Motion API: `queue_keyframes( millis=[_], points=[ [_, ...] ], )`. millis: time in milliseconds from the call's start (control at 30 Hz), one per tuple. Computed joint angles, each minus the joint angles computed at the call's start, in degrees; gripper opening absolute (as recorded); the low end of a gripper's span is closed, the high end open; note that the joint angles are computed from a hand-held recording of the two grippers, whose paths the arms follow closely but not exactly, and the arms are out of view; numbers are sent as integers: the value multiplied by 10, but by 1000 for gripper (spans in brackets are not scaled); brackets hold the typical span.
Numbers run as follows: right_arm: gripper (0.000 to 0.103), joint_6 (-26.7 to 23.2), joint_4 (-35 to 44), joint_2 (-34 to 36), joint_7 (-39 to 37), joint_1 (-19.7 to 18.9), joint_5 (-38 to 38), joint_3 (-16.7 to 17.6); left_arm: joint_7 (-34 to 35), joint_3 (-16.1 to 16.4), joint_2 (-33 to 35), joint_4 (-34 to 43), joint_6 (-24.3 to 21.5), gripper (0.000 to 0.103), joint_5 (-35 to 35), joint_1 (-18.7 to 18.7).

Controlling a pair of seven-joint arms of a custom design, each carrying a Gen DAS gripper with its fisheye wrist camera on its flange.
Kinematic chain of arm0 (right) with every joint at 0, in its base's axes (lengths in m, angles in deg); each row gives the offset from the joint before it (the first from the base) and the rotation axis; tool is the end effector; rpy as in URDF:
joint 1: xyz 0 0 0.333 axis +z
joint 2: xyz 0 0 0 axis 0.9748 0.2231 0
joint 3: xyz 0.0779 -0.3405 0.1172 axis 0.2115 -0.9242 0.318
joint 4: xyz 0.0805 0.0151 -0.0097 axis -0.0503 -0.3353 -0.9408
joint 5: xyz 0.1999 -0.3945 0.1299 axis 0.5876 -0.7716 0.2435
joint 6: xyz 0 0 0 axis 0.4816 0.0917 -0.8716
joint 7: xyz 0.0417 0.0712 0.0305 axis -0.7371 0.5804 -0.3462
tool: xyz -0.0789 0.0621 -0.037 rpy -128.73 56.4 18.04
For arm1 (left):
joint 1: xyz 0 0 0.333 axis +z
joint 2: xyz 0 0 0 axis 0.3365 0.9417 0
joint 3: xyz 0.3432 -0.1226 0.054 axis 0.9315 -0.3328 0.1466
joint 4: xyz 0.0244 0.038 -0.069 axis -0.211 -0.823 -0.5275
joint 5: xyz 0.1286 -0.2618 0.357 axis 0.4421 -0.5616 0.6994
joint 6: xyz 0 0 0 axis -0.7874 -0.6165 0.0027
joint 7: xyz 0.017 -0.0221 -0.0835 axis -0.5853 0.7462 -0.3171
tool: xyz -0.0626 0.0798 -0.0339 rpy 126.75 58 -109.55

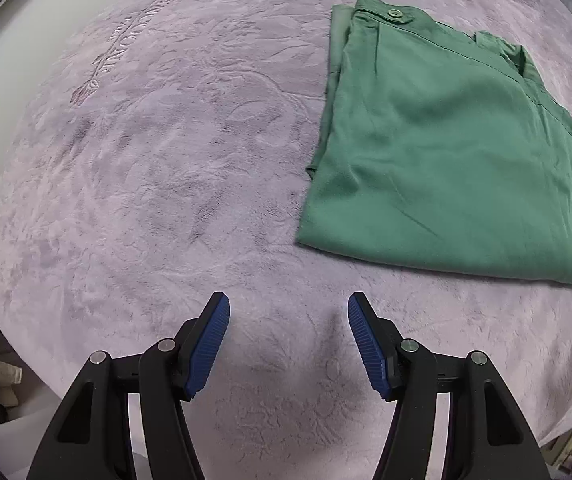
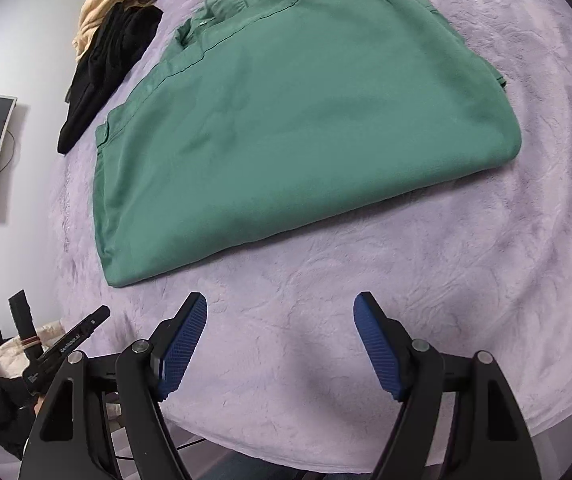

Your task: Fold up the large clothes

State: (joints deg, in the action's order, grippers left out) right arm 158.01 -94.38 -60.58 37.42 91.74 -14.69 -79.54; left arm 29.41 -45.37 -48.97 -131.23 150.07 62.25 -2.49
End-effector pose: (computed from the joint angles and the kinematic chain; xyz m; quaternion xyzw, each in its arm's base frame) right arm 0.6338 0.2019 0.3742 -0.4720 0.8595 0.1083 0.1638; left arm 0.6806 -0.4299 0.3678 -0.6661 0.7419 -0.0498 0.0580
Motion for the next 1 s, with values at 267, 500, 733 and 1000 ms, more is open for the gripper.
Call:
queue_keyframes(
  millis=[267,500,733,1000],
  points=[
    [81,2,15,14,16,13,7,8,1,-9,-13,-10,4,103,-11,-10],
    [103,18,33,28,21,24,3,14,18,-7,-13,-4,8,103,4,-11],
    [103,23,52,52,-11,19,83,34,35,-5,-6,1,9,103,0,-4],
    [103,25,54,68,-11,23,139,44,52,-7,4,9,4,103,-10,5]
  ],
)
